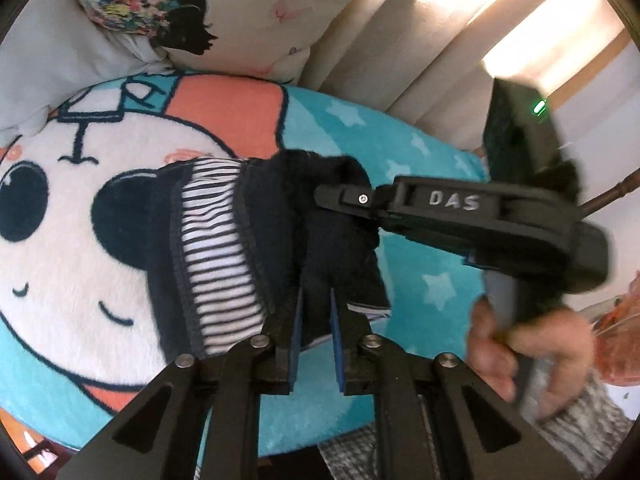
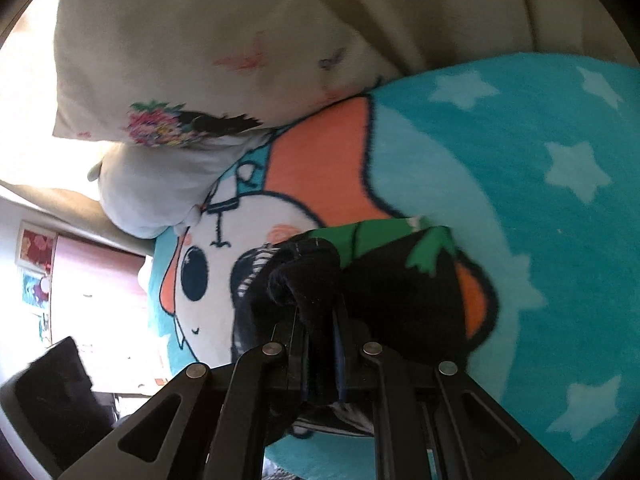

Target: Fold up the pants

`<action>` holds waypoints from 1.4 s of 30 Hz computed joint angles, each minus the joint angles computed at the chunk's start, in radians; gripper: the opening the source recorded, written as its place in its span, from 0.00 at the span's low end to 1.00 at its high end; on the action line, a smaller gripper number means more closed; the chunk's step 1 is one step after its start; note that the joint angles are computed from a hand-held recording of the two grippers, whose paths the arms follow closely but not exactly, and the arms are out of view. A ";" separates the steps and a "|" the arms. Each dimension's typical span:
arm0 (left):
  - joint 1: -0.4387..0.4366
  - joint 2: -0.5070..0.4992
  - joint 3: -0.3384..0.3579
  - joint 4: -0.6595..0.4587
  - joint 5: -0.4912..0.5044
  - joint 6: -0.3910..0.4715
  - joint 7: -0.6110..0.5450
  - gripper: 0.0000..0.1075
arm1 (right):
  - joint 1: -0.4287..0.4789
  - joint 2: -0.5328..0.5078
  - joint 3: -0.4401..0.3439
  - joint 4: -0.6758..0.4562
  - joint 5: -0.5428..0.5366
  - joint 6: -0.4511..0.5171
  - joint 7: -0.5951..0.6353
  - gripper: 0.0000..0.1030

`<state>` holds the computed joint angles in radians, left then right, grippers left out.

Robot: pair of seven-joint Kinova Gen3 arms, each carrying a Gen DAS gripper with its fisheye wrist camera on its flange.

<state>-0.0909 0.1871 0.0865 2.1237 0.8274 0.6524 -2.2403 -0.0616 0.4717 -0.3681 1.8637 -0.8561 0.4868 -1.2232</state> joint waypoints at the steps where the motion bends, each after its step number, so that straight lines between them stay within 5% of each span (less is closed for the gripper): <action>1: -0.017 -0.008 -0.005 0.007 0.018 0.015 -0.015 0.17 | 0.013 0.002 -0.008 0.009 -0.015 -0.011 0.016 0.10; 5: -0.070 -0.037 -0.051 0.056 0.075 0.031 -0.036 0.24 | 0.115 0.026 -0.109 0.018 -0.003 -0.040 0.031 0.10; 8: -0.120 -0.021 -0.086 0.076 0.110 0.056 -0.045 0.24 | 0.108 0.023 -0.084 0.015 -0.026 -0.018 0.057 0.10; 16: -0.168 0.006 -0.100 0.108 0.170 0.065 -0.069 0.24 | -0.071 -0.027 0.237 0.067 -0.258 0.104 0.276 0.10; 20: -0.148 0.032 -0.084 0.099 0.155 0.050 -0.038 0.24 | -0.181 -0.032 0.407 0.089 -0.281 0.145 0.291 0.13; 24: -0.120 0.026 -0.058 0.093 0.157 0.021 -0.026 0.24 | -0.276 -0.093 0.519 0.162 -0.334 0.054 0.316 0.19; 27: -0.090 0.031 -0.038 0.084 0.150 0.001 -0.023 0.24 | -0.198 -0.169 0.463 0.216 -0.439 0.017 0.438 0.23; 33: -0.040 0.087 -0.010 0.070 0.099 -0.040 0.037 0.24 | 0.037 -0.114 0.204 0.209 -0.598 0.220 0.653 0.23; 38: -0.052 0.086 0.005 0.081 0.073 -0.039 0.066 0.24 | -0.029 -0.002 0.225 0.197 -0.486 0.142 0.538 0.25; 42: -0.059 0.012 -0.008 0.110 0.072 -0.060 0.070 0.25 | 0.044 -0.009 0.196 0.212 -0.512 0.185 0.557 0.27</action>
<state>-0.1499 0.1992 0.0786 2.2334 0.8990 0.5922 -2.1705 -0.0173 0.4627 -0.1721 2.0759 -1.3682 0.6717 -0.6663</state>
